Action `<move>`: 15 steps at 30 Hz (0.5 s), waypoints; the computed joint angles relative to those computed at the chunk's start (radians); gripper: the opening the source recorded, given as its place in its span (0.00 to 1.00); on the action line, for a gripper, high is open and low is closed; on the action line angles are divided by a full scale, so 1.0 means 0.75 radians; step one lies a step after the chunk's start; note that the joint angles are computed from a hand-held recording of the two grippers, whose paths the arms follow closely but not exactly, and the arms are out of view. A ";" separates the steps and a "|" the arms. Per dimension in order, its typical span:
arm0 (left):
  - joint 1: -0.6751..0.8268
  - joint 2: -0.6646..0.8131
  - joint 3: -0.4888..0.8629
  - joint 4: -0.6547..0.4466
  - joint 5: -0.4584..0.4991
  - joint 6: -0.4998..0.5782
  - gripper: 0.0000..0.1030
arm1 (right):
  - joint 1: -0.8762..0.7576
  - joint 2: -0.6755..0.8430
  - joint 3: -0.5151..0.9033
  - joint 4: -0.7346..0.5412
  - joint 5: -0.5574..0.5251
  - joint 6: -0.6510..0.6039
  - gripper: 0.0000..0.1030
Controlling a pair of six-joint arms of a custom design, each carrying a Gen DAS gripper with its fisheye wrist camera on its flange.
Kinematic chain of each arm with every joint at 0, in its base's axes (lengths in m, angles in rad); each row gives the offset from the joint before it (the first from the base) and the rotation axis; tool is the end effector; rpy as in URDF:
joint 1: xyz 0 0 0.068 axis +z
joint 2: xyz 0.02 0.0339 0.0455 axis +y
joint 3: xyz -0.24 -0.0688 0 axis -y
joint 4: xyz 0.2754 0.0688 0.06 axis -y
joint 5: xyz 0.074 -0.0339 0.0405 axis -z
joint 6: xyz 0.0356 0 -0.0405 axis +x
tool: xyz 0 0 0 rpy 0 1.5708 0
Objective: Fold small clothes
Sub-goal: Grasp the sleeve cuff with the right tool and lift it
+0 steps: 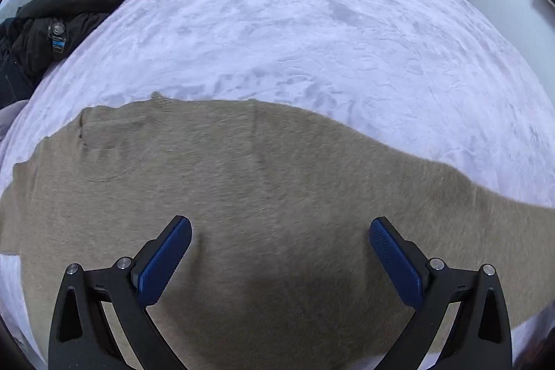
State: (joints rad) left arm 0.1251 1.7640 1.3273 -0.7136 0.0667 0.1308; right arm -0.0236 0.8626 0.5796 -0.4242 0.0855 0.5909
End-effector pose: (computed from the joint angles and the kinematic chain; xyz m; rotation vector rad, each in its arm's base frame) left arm 0.3830 0.0458 0.1869 0.0271 2.7161 -0.0159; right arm 0.2282 -0.0084 0.2054 0.7332 2.1620 0.2006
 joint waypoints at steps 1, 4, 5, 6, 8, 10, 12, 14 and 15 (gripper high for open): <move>-0.023 0.014 0.008 -0.002 0.000 -0.008 1.00 | 0.012 -0.032 -0.011 -0.009 0.016 -0.007 0.07; -0.146 0.051 -0.005 0.012 -0.117 0.025 1.00 | 0.095 -0.060 -0.006 -0.065 0.139 -0.036 0.07; -0.188 0.065 -0.022 0.031 -0.176 0.033 1.00 | 0.123 -0.085 -0.012 -0.079 0.185 -0.030 0.07; -0.217 0.058 -0.054 0.072 -0.226 0.024 1.00 | 0.147 -0.109 -0.017 -0.098 0.228 -0.019 0.07; -0.226 0.044 -0.070 0.092 -0.241 0.010 1.00 | 0.169 -0.149 -0.022 -0.141 0.272 -0.001 0.07; -0.204 0.041 -0.044 0.052 -0.186 -0.006 1.00 | 0.206 -0.166 -0.016 -0.183 0.315 0.004 0.07; -0.179 0.035 -0.026 0.031 -0.115 -0.012 1.00 | 0.254 -0.179 -0.010 -0.223 0.382 0.000 0.07; -0.192 0.063 -0.003 0.036 -0.150 -0.018 1.00 | 0.273 -0.187 -0.011 -0.244 0.410 -0.004 0.07; -0.197 0.097 0.022 0.037 -0.161 -0.026 1.00 | 0.269 -0.176 -0.004 -0.251 0.405 0.003 0.07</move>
State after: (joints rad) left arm -0.0230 1.8364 1.3440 -0.6862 -0.0539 0.1111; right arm 0.1781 0.7305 0.5767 -0.6121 0.3894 0.5928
